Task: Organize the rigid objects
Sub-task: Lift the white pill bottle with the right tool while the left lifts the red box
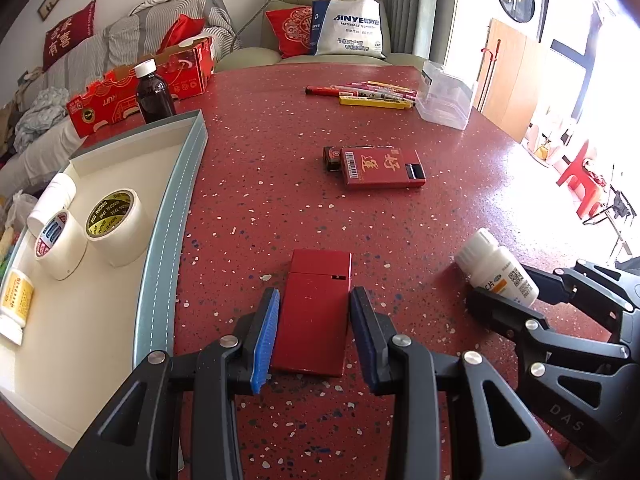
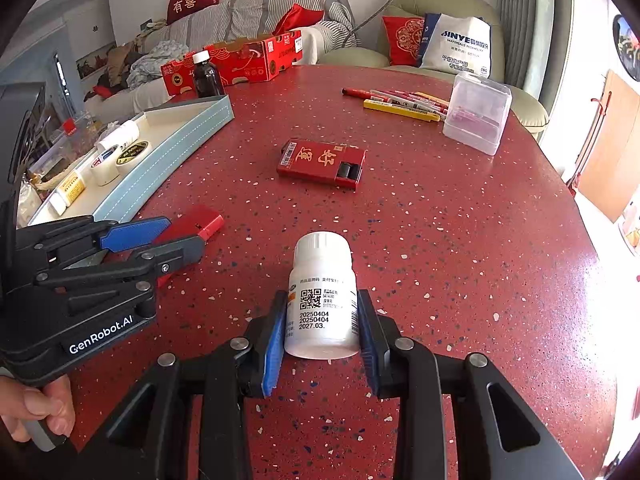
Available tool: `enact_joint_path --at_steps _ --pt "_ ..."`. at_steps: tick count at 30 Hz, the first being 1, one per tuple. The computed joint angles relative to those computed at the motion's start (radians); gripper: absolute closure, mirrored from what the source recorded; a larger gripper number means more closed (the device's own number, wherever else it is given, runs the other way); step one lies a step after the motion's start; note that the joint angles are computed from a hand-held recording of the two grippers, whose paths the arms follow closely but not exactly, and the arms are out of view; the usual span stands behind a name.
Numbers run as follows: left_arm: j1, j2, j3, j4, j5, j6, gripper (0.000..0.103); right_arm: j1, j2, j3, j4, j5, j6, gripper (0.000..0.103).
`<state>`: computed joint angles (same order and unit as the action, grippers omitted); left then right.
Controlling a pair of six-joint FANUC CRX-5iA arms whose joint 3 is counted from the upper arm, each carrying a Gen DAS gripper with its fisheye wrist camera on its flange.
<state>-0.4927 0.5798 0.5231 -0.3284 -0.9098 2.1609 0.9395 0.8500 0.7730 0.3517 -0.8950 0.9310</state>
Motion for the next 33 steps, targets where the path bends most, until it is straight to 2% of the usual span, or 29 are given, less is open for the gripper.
enact_joint_path --at_steps 18,27,33 --pt "-0.007 -0.004 0.000 -0.022 0.002 0.015 0.064 -0.006 -0.038 -0.074 0.033 0.055 -0.081 0.069" --pt "-0.006 -0.020 -0.025 -0.025 0.029 0.026 0.064 -0.003 -0.075 -0.153 0.091 0.119 -0.141 0.069" --pt "-0.004 -0.025 -0.034 -0.021 0.039 0.026 0.064 -0.007 -0.078 -0.155 0.083 0.123 -0.149 0.069"
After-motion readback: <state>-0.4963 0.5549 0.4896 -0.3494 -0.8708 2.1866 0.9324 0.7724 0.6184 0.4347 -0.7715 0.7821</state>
